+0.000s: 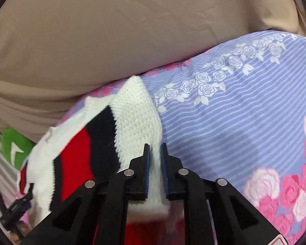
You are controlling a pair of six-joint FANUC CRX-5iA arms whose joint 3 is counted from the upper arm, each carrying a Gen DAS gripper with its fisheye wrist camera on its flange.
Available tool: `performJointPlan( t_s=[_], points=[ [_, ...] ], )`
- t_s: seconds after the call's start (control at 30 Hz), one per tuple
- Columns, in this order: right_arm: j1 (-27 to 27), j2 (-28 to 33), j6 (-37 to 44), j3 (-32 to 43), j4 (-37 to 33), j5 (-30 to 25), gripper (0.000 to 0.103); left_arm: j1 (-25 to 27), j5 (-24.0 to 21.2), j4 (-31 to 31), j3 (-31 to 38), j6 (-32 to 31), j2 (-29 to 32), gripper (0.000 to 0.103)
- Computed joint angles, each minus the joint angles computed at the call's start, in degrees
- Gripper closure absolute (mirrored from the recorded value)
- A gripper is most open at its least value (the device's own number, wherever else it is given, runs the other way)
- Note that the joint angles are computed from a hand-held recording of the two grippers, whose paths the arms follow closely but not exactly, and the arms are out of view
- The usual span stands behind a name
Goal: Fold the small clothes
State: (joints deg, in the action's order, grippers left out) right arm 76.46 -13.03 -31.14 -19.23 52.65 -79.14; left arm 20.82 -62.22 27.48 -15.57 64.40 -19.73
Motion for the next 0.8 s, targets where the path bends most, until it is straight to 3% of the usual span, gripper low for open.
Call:
performJointPlan(
  t_s=[0.07,0.1,0.2,0.27,0.3,0.33,0.37,0.4,0.47,0.53,0.6,0.63,0.7,0.77,0.8],
  points=[
    [1.9,-0.7,1.0,-0.5,1.8,-0.6,0.08,-0.7,-1.0,0.6,0.3,-0.3,0.4,0.005],
    [2.6,-1.1,1.4,-0.6,1.9,-0.9,0.07,-1.2,-1.4,1.1,0.7,0.0,0.8,0.005],
    [4.1,-3.4,-0.3,-2.8,1.4,0.8,0.06,-3.3,-2.2,-0.8,3.3,2.6,3.6,0.007],
    [3.6,-3.3,-0.5,-2.8,0.2,2.9,0.057,-4.8,0.0,-2.5,4.0,4.9,3.9,0.024],
    [3.3,-3.2,0.1,-3.0,-0.5,3.4,0.057,-5.1,0.7,-1.6,3.9,4.2,3.9,0.057],
    [2.9,-1.9,2.3,-1.5,-2.0,2.6,0.061,-5.7,0.3,-2.2,4.8,4.3,4.6,0.078],
    [1.9,-0.5,4.7,0.0,-2.9,2.3,0.078,-6.3,0.5,-3.5,5.5,5.6,4.7,0.083],
    [1.9,0.2,5.0,0.4,-1.4,2.4,0.084,-6.4,1.5,-3.2,5.7,5.7,4.7,0.094],
    [4.8,-2.8,-1.5,-4.1,9.7,4.8,0.086,-6.0,4.0,-1.3,5.5,4.6,3.6,0.096],
    [7.1,-4.4,-5.3,-6.3,16.4,2.7,0.086,-5.3,9.0,1.4,3.8,2.6,1.2,0.096],
    [6.6,-3.9,-4.5,-5.5,11.1,0.9,0.086,-5.6,13.6,-0.3,3.3,4.2,-0.1,0.097],
    [5.3,-3.1,-0.6,-3.5,3.9,0.8,0.086,-6.8,14.5,-5.1,4.6,7.3,0.4,0.103],
    [4.4,-1.6,-0.2,-2.5,-3.2,-1.4,0.083,-10.2,14.1,-16.9,7.5,13.2,2.8,0.103],
    [6.5,-3.2,-3.3,-3.8,-0.4,-2.0,0.078,-10.5,8.4,-18.4,10.0,14.7,7.5,0.103],
    [7.5,-3.5,-3.9,-3.8,0.8,-3.2,0.077,-9.0,8.7,-14.8,8.3,12.8,7.3,0.102]
  ],
)
